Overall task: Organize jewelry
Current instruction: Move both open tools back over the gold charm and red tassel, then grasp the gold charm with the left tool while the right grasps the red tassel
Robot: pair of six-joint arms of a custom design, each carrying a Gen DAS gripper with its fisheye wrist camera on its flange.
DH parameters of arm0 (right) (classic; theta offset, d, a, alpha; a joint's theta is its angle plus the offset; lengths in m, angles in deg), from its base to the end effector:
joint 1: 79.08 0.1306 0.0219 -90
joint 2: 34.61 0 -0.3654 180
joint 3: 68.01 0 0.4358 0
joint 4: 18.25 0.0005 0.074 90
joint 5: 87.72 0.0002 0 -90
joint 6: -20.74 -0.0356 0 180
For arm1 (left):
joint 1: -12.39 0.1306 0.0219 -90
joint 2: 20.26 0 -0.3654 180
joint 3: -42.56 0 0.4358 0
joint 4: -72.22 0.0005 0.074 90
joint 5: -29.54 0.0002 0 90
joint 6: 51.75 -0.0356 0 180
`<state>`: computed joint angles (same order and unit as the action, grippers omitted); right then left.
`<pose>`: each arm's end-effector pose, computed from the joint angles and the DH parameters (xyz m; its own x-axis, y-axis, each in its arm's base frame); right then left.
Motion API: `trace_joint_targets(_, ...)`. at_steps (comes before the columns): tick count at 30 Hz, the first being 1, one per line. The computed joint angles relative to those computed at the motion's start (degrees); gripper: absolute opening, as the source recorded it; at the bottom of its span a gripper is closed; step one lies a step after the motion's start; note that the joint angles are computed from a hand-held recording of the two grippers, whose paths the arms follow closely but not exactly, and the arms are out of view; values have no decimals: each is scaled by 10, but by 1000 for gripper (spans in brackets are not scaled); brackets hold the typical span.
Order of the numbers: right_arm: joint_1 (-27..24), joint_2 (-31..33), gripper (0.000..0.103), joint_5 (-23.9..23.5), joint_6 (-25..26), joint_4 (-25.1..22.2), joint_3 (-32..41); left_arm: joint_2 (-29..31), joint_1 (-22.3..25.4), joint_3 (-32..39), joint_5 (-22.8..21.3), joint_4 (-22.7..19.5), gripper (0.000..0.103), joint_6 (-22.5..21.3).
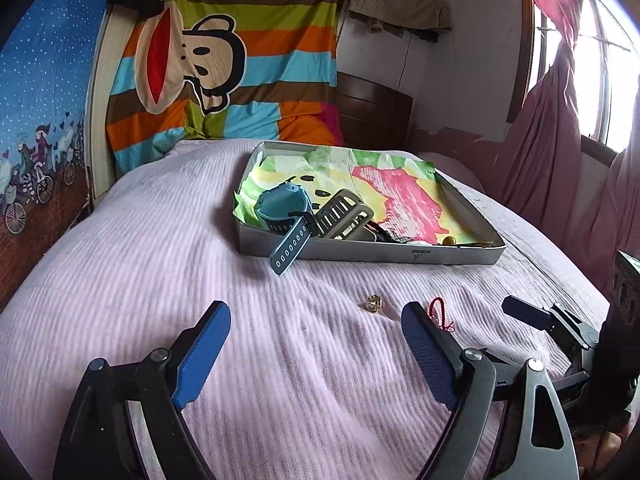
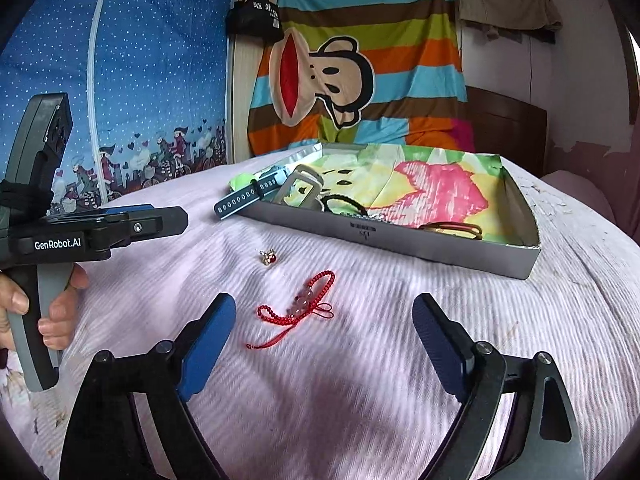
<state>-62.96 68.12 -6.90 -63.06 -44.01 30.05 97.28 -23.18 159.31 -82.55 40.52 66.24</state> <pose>0.6045 0.1801 0.3961 -0.4399 -0.2381 -0.8659 -0.4564 0.8897 -0.0128 0.5905 -0.4064 0.3910 -0.5177 -0.1644 -0.8396 0.0431 0.9751 -0.2175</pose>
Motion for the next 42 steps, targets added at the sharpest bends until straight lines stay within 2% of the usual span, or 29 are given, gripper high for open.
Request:
trace_joint_targets(5,3,41,73,-3,9,-66,51,21,4,31,28,-31,72,2)
trace_joint_targets(10,1,77,61,-6,-1,-107,96,48,11,70,63,-66,63,6)
trace_joint_targets(13,-4,89,55,-11,-20,-113,111,66,17,96,96,-82,57,11)
trace_joint_targets(15,-8,94,48,-12,-34,-112,115,82,21,119,116,-95,53,14)
trace_joint_targets(19,-11,91,42,-16,-49,-100,103,113,23,165,143,-116,48,5)
trace_joint_targets(23,-11,85,42,-12,-50,-87,90,143,19,215,148,-149,43,-16)
trace_joint_targets(29,-12,84,40,-17,-54,-88,89,179,11,272,125,-194,27,-41)
trace_joint_targets(34,-13,83,34,-19,-61,-85,85,181,12,271,116,-193,12,-40)
trace_joint_targets(37,-14,79,23,-23,-66,-77,77,163,12,237,114,-167,12,-38)
trace_joint_targets(42,-16,67,21,-35,-69,-52,57,130,5,179,88,-115,12,-40)
